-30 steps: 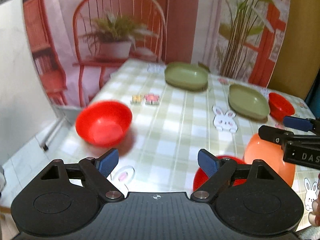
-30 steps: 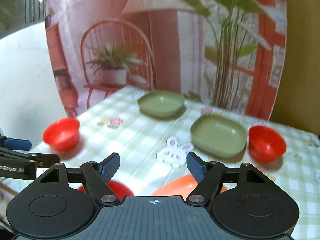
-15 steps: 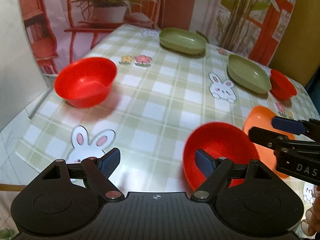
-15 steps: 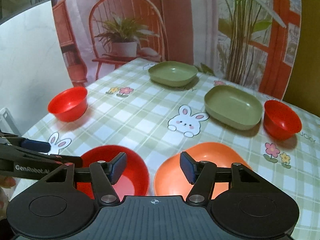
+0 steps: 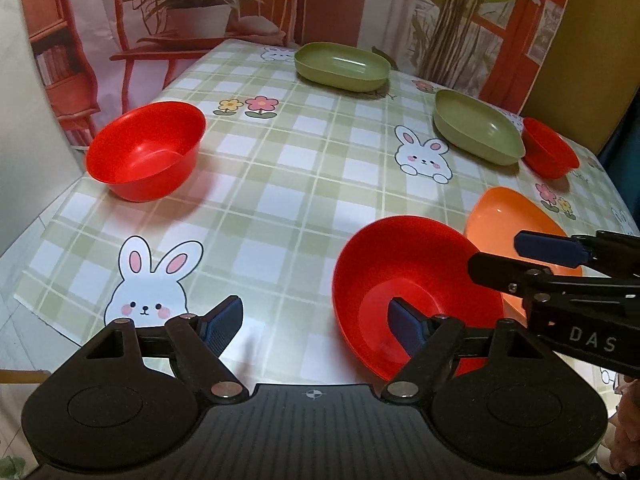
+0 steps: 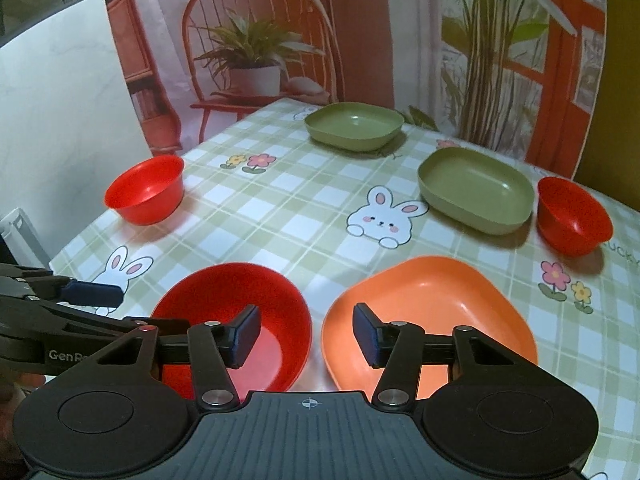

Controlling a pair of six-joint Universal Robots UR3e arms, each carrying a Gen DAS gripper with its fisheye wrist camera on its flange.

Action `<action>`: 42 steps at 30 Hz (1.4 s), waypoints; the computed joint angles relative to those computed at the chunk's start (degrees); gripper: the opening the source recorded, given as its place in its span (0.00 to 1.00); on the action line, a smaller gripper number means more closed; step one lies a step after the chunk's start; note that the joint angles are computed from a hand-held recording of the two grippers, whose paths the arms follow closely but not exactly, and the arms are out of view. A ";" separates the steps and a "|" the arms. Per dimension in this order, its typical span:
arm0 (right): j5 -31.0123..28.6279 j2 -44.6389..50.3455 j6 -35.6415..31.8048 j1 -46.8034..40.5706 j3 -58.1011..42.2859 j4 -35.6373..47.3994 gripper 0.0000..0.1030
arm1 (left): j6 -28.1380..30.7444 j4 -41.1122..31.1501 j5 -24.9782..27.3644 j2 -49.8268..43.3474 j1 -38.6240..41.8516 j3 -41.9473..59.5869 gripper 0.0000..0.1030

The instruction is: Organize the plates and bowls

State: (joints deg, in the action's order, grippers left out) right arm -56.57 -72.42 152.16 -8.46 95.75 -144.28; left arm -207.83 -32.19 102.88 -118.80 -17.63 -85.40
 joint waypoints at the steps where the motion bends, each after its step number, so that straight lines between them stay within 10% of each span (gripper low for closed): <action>1: 0.08 0.03 -0.14 -0.02 -0.10 0.52 0.46 | 0.07 0.16 -0.19 -0.03 0.00 -0.02 0.75; 25: 0.93 1.28 0.36 -0.07 -1.86 6.47 0.24 | -0.32 2.83 -4.62 -0.15 0.92 -2.09 0.27; 42: 1.56 2.92 2.44 -0.70 -3.18 8.09 0.07 | -0.55 4.83 -5.24 -0.58 1.00 -2.91 0.12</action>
